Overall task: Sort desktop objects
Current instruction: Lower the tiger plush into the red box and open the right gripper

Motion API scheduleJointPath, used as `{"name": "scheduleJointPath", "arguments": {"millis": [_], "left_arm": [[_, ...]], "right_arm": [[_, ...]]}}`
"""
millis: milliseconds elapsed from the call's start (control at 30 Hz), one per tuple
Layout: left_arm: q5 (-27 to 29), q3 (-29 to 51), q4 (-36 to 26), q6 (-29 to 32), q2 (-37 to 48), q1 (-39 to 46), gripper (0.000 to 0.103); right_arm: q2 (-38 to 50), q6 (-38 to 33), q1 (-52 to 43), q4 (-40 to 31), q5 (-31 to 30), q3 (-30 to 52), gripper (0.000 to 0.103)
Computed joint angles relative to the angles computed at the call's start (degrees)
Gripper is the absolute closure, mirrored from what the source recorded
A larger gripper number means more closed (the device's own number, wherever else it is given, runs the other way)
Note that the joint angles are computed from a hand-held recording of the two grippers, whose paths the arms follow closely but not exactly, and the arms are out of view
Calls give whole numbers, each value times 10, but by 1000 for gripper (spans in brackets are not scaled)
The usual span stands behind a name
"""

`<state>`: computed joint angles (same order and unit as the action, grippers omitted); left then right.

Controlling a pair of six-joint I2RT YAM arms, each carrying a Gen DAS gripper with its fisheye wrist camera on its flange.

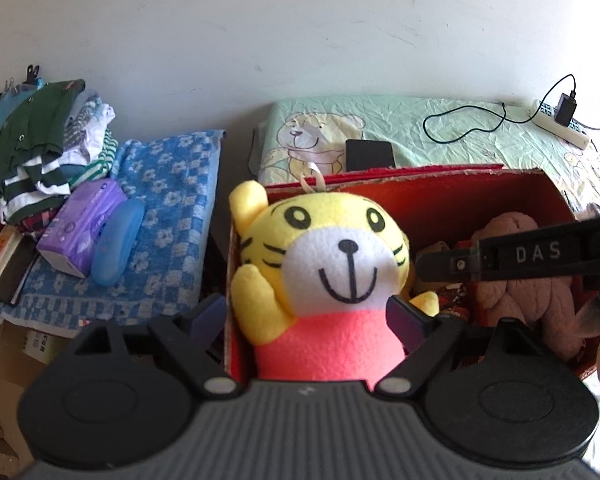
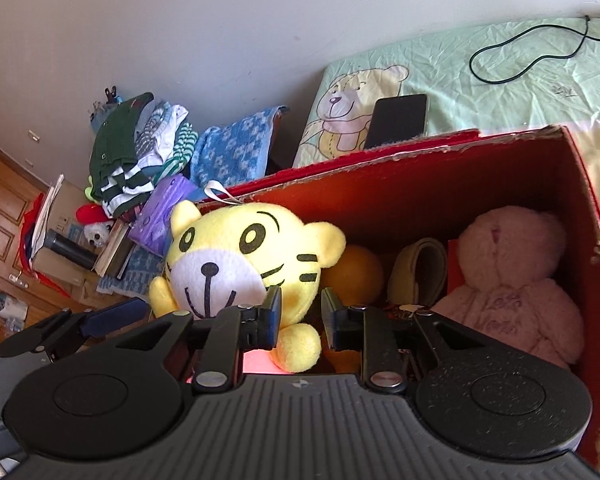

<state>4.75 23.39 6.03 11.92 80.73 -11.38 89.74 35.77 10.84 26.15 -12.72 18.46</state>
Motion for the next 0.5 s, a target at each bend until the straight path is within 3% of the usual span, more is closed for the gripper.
{"name": "scheduleJointPath", "arguments": {"millis": [267,500], "left_arm": [[-46,10,-6,-18,3,-12,13],[-88,18,-22,-24,-3,-19,13]], "right_arm": [[-4,25,18,20,22,-18,74],[-35,34,45,-3,65,-27,73]]}}
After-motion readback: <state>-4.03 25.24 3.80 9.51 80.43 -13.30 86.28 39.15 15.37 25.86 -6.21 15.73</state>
